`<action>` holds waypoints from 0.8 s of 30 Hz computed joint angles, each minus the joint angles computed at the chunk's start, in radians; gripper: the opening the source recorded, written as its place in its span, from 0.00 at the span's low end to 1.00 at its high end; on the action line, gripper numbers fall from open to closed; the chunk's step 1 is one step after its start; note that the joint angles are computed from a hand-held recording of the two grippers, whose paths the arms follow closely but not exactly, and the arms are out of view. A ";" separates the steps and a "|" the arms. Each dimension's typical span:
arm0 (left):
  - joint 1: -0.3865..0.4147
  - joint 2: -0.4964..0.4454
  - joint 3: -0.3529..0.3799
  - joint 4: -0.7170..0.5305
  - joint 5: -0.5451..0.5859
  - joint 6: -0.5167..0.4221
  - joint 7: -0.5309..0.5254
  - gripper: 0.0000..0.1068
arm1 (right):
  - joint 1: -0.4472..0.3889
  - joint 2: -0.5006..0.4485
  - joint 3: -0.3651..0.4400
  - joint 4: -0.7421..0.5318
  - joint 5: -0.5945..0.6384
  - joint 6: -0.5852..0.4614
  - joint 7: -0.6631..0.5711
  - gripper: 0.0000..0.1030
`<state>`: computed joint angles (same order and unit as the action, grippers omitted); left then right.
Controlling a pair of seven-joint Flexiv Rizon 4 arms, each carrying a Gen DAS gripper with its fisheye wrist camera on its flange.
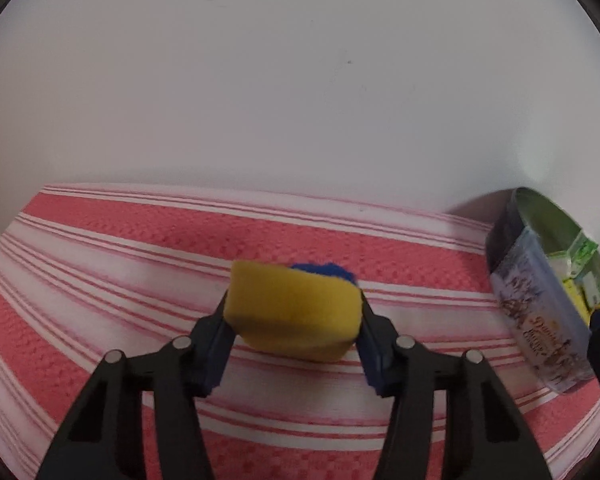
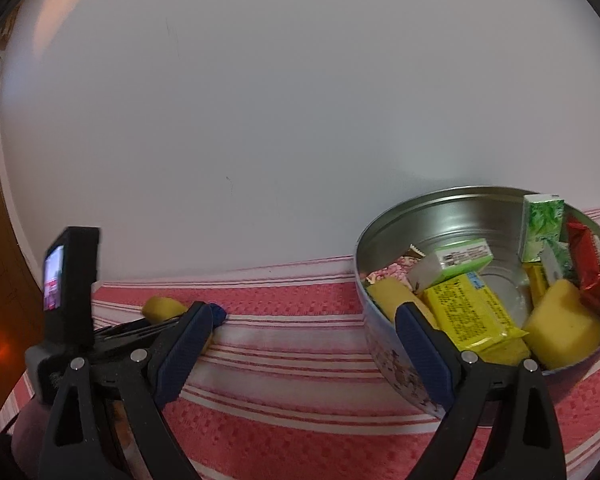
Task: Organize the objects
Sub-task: 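Grasp the yellow sponge with the left gripper and lift it, then grasp the blue knotted cloth on the table with the right gripper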
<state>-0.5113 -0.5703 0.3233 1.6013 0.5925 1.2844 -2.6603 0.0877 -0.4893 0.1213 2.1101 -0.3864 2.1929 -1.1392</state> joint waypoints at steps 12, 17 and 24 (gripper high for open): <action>-0.021 0.095 0.018 0.039 0.182 -0.232 -0.084 0.50 | -0.127 -0.088 0.176 -0.155 -0.239 -0.250 0.107 0.92; 0.048 0.111 -0.034 0.058 0.206 -0.232 -0.125 0.50 | -0.305 -0.207 0.442 -0.264 -0.382 -0.428 0.091 0.91; 0.085 0.093 -0.091 0.025 0.238 -0.272 -0.124 0.51 | -0.320 -0.309 0.608 -0.388 -0.367 -0.661 -0.059 0.86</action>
